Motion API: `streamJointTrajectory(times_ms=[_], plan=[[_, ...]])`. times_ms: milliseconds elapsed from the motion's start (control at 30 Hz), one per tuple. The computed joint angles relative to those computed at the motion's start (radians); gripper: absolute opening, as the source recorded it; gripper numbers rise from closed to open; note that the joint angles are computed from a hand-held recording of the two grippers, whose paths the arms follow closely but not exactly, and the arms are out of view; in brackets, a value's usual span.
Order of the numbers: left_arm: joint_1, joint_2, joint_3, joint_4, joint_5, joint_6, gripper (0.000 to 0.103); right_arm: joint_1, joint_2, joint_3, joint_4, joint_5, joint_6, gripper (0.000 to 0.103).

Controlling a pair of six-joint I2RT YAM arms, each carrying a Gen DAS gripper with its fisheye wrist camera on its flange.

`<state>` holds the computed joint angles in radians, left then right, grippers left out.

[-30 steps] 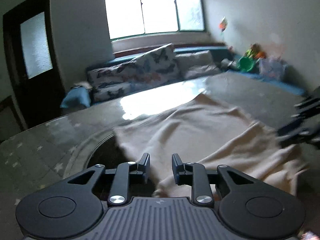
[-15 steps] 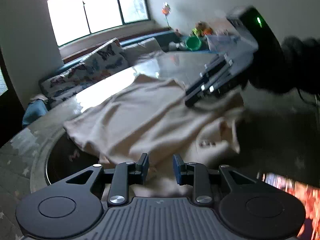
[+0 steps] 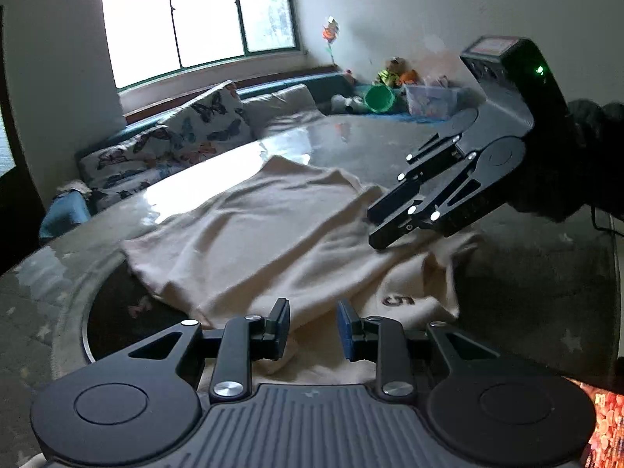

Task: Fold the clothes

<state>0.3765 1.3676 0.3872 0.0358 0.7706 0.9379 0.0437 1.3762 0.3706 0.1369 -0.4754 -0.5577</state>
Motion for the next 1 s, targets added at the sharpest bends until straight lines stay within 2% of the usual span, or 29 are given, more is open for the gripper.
streamJointTrajectory(times_ms=[100, 233, 400, 467, 500, 633, 767, 833, 933, 967, 1000], plan=[[-0.025, 0.003, -0.026, 0.070, -0.057, -0.006, 0.029, -0.018, -0.034, 0.001, -0.045, -0.022, -0.013, 0.032], [0.001, 0.017, -0.015, 0.088, -0.047, -0.017, 0.029, -0.047, -0.070, 0.003, -0.115, -0.070, -0.047, 0.032], [-0.019, 0.032, -0.047, 0.164, -0.088, 0.031, 0.029, -0.080, -0.100, -0.008, -0.173, -0.084, -0.101, 0.032], [-0.025, 0.030, -0.067, 0.210, -0.099, 0.033, 0.021, -0.098, -0.118, -0.011, -0.206, -0.102, -0.136, 0.032], [-0.027, 0.027, -0.071, 0.225, -0.106, 0.018, 0.011, -0.103, -0.126, -0.016, -0.214, -0.104, -0.151, 0.032], [-0.014, -0.011, -0.079, 0.254, -0.091, -0.030, 0.006, -0.103, -0.153, -0.057, -0.182, -0.090, -0.180, 0.030], [0.025, -0.072, -0.077, 0.206, -0.027, -0.020, 0.006, -0.108, -0.194, -0.072, -0.187, -0.080, -0.181, 0.006], [0.039, -0.081, -0.073, 0.160, -0.004, 0.042, 0.006, -0.119, -0.224, -0.069, -0.219, -0.076, -0.201, 0.004], [0.035, -0.057, -0.059, 0.092, -0.033, 0.126, 0.010, -0.147, -0.250, -0.055, -0.286, -0.078, -0.255, 0.003], [0.039, -0.046, -0.053, 0.067, -0.039, 0.156, 0.013, -0.156, -0.250, -0.047, -0.313, -0.078, -0.277, 0.003], [0.042, -0.038, -0.053, 0.058, -0.044, 0.171, 0.023, -0.166, -0.244, -0.035, -0.344, -0.078, -0.300, 0.003]])
